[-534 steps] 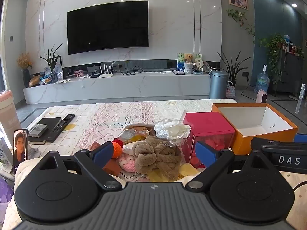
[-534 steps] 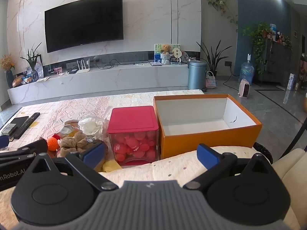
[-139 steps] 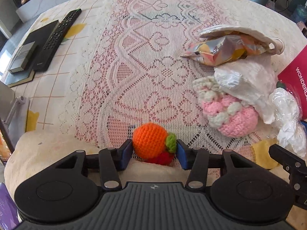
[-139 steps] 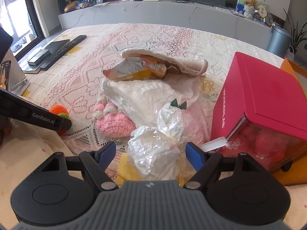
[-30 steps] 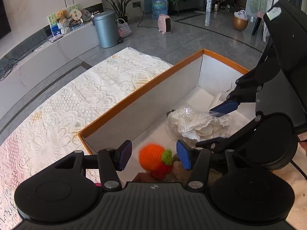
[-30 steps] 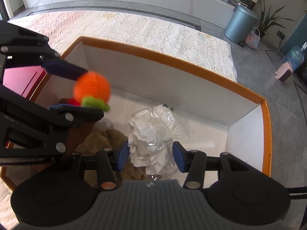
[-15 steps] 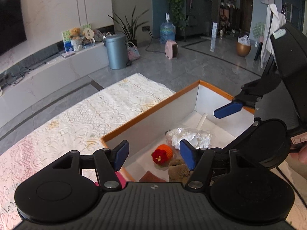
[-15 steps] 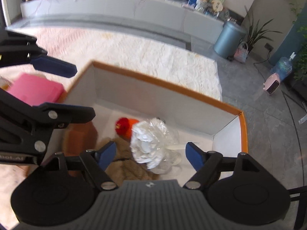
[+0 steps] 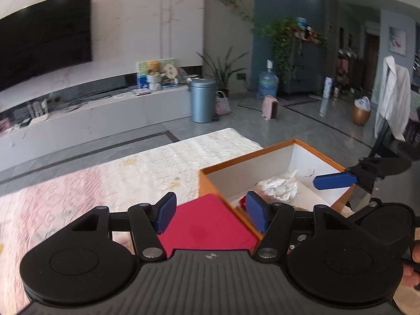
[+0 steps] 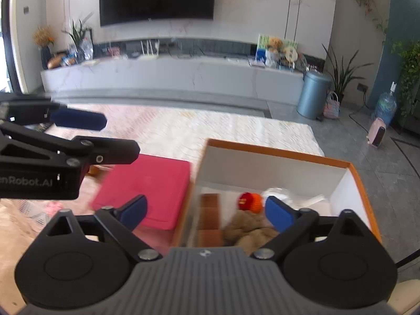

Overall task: Organize soft objects
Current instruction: 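Move both tools back toward the pink crocheted item and yellow cloth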

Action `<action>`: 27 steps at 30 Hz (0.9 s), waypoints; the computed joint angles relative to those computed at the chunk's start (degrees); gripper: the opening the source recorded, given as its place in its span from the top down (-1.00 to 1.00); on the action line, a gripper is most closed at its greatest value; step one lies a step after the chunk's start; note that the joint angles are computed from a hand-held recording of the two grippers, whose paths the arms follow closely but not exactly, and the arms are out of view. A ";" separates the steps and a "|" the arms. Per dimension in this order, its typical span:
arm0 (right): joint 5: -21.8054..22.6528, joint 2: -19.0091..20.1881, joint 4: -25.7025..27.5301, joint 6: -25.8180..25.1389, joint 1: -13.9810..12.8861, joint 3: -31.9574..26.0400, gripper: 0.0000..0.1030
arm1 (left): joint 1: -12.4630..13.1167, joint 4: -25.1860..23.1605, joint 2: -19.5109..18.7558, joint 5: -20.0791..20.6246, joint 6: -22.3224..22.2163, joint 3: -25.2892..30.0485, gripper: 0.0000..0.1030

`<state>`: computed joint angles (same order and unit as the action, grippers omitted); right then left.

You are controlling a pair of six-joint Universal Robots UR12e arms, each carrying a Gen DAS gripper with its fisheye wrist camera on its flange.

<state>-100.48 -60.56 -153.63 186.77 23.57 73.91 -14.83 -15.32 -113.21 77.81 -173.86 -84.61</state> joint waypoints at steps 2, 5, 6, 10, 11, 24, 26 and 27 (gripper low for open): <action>-0.76 -0.15 -1.44 0.65 1.24 0.69 -0.86 | 0.53 0.88 1.10 1.14 -2.36 -2.02 -0.39; -0.88 -0.16 -3.16 2.46 2.94 1.57 -0.86 | 1.04 1.14 2.52 4.28 -4.49 -4.66 -0.39; -1.20 -0.05 -3.69 3.02 3.52 1.78 -0.86 | 1.19 0.93 2.91 5.19 -4.93 -5.38 -0.39; -2.82 0.78 -7.49 1.37 5.68 2.87 -0.86 | 2.54 0.46 4.90 6.74 -6.86 -8.85 -0.39; -3.02 1.00 -8.60 0.43 6.09 3.16 -0.86 | 2.87 0.84 5.42 7.02 -7.24 -9.95 -0.39; -0.69 2.99 -3.58 2.91 7.92 1.35 -0.85 | 5.29 4.03 9.23 9.17 -13.40 -18.33 -0.39; -0.05 3.17 -2.50 3.95 7.82 1.03 -0.85 | 5.43 3.89 9.28 8.98 -13.71 -18.70 -0.39; 0.10 3.25 -2.13 4.23 7.79 0.99 -0.85 | 5.55 3.93 9.43 8.74 -13.92 -19.11 -0.39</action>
<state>-100.38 -57.32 -155.76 191.00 31.36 74.90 -9.27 -11.38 -103.78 86.56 -187.78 -103.72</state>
